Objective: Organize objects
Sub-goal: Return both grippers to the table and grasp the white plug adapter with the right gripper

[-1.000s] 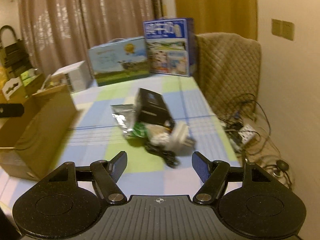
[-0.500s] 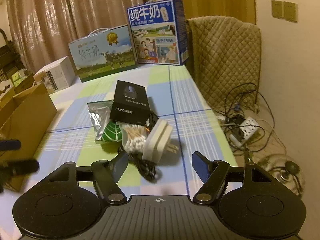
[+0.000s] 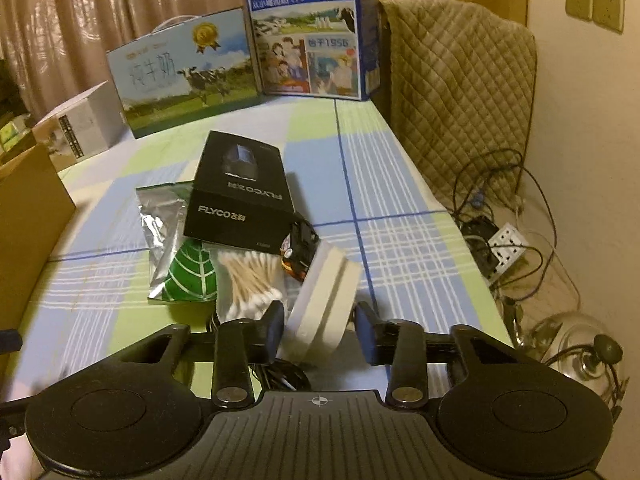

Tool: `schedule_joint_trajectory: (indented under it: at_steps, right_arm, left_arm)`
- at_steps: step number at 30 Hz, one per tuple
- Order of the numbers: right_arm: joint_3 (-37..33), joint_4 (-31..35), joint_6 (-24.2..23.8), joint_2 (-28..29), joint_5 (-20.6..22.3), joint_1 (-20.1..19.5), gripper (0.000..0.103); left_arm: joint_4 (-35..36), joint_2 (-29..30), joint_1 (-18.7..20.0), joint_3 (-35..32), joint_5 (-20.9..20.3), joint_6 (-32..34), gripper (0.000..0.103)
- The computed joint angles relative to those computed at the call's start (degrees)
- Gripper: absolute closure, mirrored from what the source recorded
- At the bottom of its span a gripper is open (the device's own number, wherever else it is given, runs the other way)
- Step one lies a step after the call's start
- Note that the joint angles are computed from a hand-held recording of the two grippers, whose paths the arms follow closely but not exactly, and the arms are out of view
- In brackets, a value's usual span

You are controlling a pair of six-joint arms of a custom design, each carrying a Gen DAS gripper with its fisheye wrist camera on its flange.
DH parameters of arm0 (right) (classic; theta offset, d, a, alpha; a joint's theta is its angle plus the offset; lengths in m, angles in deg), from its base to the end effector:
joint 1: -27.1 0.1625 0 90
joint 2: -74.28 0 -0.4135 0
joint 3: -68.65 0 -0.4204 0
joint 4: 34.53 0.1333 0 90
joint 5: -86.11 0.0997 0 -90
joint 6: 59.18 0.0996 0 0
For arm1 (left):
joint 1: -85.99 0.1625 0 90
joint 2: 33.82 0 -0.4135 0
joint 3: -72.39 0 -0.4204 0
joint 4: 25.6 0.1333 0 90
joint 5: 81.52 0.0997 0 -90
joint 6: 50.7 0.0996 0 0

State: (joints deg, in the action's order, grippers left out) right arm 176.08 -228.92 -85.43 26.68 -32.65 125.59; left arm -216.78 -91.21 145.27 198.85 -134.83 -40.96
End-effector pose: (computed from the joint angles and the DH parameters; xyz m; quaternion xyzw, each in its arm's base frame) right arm 0.1763 -0.6030 0.1121 0.1777 -0.8836 0.3274 0.2837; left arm -0.0896 -0.5283 0.1035 0.2337 0.8860 -0.3132 0.2496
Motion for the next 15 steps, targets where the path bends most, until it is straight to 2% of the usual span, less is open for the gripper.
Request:
schedule_joint_trajectory:
  at_steps: [6, 8, 12, 15]
  right_arm:
    - [3.3, 3.8, 2.5, -2.9, -0.7, 0.9, 0.079]
    - [5.0, 5.8, 3.8, -4.2, 0.6, 0.8, 0.079]
    - [8.0, 13.9, 9.9, -8.8, 10.9, -1.2, 0.079]
    - [9.0, 17.1, 12.4, -10.5, 17.1, -2.3, 0.079]
  left_arm:
    - [0.2, -0.9, 0.0, 0.5, -0.2, -0.5, 0.001]
    - [0.2, -1.3, -0.1, 0.8, -0.3, -0.9, 0.001]
    - [0.7, -2.2, -0.3, 1.8, -0.6, -1.6, 0.001]
    - [1.1, -2.7, -0.5, 2.6, -0.8, -1.9, 0.001]
